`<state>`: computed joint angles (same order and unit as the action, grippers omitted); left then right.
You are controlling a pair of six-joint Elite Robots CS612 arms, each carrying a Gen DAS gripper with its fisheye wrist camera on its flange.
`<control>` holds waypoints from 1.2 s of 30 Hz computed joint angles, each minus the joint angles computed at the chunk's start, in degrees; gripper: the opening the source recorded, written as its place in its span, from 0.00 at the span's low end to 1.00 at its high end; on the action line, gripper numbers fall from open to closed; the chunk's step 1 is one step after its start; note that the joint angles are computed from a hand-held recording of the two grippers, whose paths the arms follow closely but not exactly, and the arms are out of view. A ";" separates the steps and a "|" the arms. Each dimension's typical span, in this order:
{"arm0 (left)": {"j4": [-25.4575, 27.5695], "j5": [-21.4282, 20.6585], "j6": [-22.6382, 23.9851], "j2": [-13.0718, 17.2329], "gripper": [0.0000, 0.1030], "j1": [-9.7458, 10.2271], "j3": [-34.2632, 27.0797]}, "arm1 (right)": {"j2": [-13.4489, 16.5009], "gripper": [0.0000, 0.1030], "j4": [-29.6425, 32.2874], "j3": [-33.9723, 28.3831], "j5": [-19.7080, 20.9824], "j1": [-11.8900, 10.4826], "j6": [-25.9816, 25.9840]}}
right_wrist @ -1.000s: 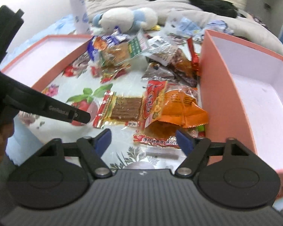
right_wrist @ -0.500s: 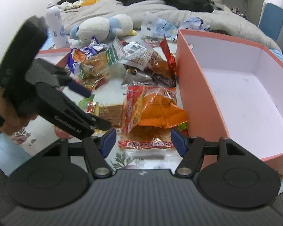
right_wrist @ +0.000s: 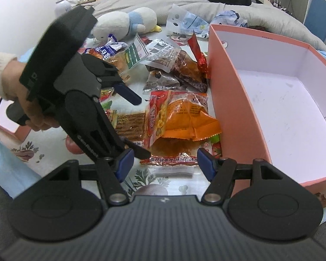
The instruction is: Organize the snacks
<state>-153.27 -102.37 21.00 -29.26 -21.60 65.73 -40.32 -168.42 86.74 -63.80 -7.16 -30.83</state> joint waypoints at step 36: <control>-27.67 18.34 -45.50 -6.74 0.08 -2.94 18.43 | 3.64 0.64 -10.84 -4.01 -3.56 2.70 0.94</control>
